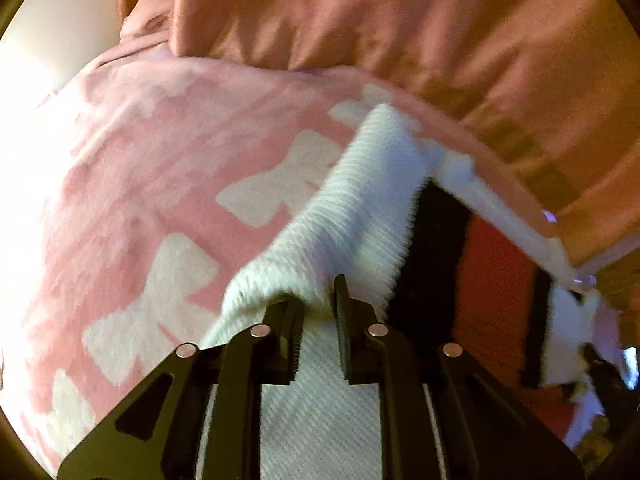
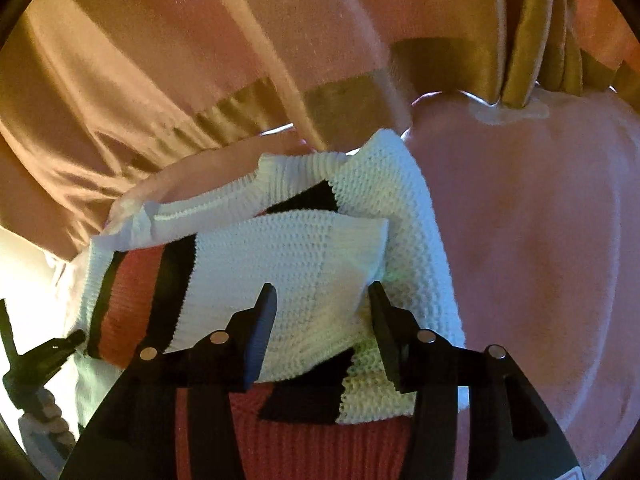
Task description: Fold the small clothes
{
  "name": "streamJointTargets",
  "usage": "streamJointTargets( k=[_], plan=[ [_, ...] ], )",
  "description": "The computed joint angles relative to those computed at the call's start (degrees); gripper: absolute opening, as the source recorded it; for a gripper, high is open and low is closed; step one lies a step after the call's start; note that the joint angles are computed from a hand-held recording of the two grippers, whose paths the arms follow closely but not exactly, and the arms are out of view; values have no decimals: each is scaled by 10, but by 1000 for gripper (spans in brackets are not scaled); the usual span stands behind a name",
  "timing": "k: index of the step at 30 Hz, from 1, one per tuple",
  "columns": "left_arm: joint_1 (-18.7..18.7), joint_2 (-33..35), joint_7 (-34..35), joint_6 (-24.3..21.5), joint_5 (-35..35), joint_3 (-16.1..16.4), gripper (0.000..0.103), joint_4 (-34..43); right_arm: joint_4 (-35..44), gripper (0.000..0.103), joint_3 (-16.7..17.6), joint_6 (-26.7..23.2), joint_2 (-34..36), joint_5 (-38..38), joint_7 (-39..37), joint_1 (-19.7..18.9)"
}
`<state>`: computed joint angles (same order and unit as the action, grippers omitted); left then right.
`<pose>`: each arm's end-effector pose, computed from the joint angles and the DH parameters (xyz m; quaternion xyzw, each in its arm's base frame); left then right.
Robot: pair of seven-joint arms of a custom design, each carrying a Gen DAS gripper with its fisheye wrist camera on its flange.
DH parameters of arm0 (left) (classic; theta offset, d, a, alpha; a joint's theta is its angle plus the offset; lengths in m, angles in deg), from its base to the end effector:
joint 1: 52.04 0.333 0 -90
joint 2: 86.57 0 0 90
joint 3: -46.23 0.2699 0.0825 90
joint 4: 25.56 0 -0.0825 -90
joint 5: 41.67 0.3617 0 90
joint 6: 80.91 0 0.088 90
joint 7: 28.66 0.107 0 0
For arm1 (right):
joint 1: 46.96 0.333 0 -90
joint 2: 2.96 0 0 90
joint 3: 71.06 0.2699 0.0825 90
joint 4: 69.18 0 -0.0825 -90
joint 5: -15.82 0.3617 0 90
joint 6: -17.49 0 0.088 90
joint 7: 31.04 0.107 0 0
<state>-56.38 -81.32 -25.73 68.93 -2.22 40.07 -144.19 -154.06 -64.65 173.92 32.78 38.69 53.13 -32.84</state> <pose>0.5642 -0.1181 0.3996 -0.8834 0.3507 -0.2273 0.2118 0.6756 0.2199 0.3539 -0.6981 0.6307 -0.0572 0.3340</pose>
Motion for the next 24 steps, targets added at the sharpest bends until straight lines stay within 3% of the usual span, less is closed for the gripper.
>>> streamJointTargets(
  k=[5, 9, 11, 12, 13, 14, 15, 17, 21, 22, 24],
  plan=[
    [0, -38, -30, 54, 45, -6, 34, -21, 8, 47, -3, -1, 5, -7, -4, 2],
    [7, -6, -39, 12, 102, 0, 52, 35, 42, 48, -2, -16, 27, -8, 1, 0],
    [16, 29, 0, -3, 77, 8, 52, 66, 66, 48, -1, -28, 44, -8, 1, -1],
    [28, 58, 35, 13, 31, 11, 52, 83, 82, 48, -4, -37, 56, -13, 4, 1],
    [41, 81, 77, 32, -22, 10, 51, 93, 90, 48, -1, -35, 65, -12, 0, 0],
    [61, 111, 125, 47, -87, 0, 42, 108, 92, 49, 1, -29, 67, -12, -4, -1],
    [61, 126, 146, 50, -111, 5, 35, 119, 98, 42, 2, -29, 71, -15, -13, 0],
    [40, 139, 125, 67, -84, 34, 23, 128, 104, 5, 18, -21, 70, -9, -46, -10],
    [-7, 147, 85, 31, 4, 79, 8, 171, 65, 5, 62, 61, 28, 49, -124, -36],
    [-19, 152, 67, -1, 31, 89, 5, 187, 58, 5, 55, 79, 21, 51, -129, -30],
    [-17, 167, 61, -49, 45, 90, 5, 212, 76, 6, -14, 52, 35, 14, -84, 15]
  ],
)
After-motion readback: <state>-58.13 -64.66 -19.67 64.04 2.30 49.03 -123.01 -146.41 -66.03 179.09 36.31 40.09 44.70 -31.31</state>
